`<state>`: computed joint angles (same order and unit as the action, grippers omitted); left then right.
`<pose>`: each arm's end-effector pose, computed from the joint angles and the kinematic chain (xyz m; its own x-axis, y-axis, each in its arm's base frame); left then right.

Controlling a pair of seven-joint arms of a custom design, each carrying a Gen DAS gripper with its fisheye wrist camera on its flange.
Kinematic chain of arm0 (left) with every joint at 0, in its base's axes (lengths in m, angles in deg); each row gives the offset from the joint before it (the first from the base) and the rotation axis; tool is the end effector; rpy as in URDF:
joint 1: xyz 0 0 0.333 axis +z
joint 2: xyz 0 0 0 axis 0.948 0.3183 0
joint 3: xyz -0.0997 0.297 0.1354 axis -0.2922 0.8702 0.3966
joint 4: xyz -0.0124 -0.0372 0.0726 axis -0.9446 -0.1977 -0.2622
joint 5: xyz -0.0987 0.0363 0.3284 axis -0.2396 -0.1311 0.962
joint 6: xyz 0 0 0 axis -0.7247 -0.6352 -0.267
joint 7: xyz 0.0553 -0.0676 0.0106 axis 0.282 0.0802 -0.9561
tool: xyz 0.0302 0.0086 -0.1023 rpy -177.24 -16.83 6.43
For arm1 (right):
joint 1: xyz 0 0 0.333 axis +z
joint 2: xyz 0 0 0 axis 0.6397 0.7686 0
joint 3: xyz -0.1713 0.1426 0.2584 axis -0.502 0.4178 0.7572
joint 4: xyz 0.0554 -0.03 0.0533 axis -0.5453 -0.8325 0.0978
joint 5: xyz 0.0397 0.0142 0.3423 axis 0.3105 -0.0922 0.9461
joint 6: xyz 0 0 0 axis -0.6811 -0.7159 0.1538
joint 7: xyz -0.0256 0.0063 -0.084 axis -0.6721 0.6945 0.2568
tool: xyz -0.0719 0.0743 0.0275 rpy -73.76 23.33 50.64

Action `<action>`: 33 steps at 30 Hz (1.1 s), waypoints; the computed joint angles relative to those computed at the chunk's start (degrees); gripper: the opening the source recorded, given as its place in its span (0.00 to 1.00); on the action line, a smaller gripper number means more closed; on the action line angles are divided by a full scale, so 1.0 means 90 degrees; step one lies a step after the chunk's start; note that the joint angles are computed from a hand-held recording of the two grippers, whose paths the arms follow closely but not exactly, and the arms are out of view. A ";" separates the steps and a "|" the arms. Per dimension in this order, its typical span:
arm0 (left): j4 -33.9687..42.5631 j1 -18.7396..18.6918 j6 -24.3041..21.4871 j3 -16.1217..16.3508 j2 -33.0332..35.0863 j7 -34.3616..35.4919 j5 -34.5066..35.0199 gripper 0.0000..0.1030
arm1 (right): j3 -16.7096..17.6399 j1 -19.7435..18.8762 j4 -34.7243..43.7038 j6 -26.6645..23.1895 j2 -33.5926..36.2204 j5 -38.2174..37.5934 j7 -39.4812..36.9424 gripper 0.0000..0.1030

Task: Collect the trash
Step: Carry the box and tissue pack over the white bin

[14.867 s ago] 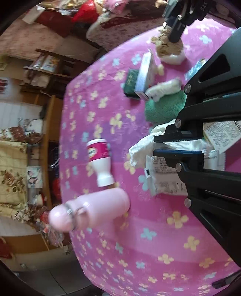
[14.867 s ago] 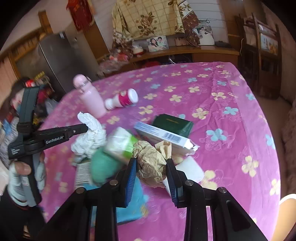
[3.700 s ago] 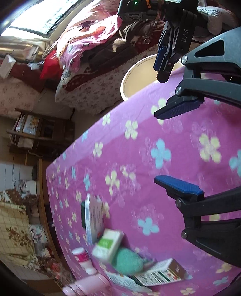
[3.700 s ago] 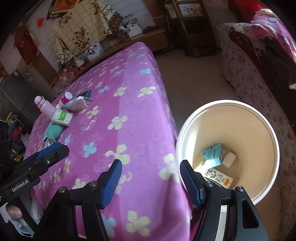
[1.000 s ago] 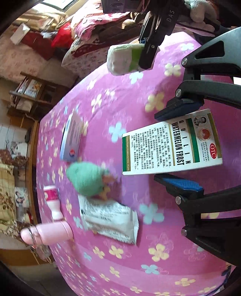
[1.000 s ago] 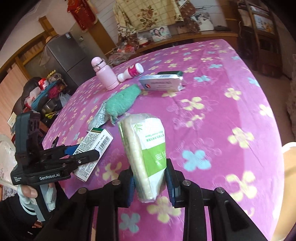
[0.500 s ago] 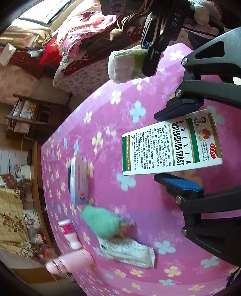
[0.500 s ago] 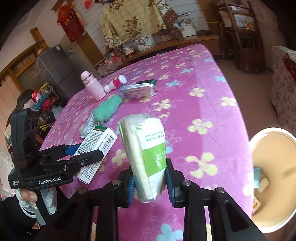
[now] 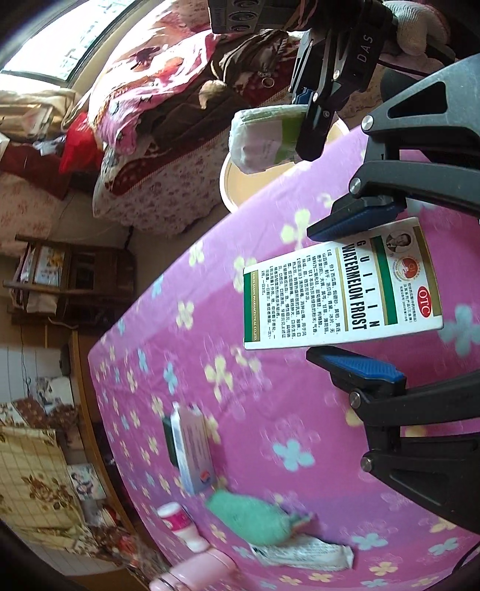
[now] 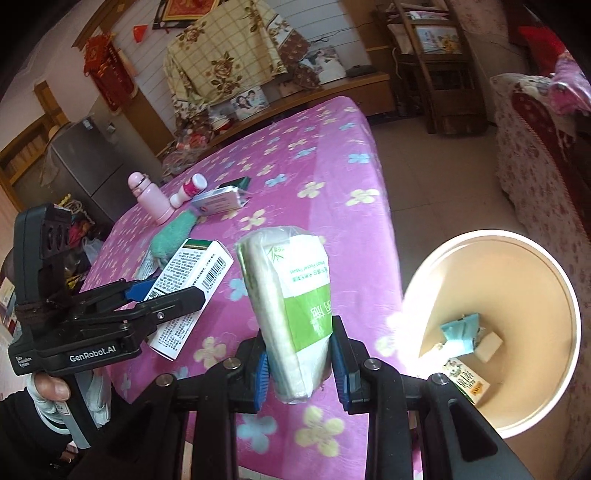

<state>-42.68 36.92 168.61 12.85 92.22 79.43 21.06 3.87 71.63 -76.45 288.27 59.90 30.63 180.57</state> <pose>0.4547 -0.4235 0.3543 -0.3385 -0.9313 0.1341 -0.7873 0.2023 -0.5825 0.4208 0.3439 0.3499 0.2115 -0.8961 -0.3901 -0.8042 0.0672 -0.5905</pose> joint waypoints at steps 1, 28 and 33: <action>0.0091 0.0005 -0.0036 -0.0061 0.0052 0.0075 -0.0047 0.58 | -0.0004 -0.0022 -0.0061 0.0026 -0.0034 0.0015 0.0021 0.30; 0.2293 -0.0331 -0.0840 -0.0795 0.1547 0.2546 -0.2119 0.58 | -0.0314 -0.0470 -0.1505 0.0497 -0.0571 0.0257 0.0661 0.30; 0.2606 -0.0415 -0.1010 -0.0787 0.1744 0.2719 -0.2291 0.58 | -0.0444 -0.0396 -0.1563 0.0468 -0.0541 0.0460 0.0571 0.30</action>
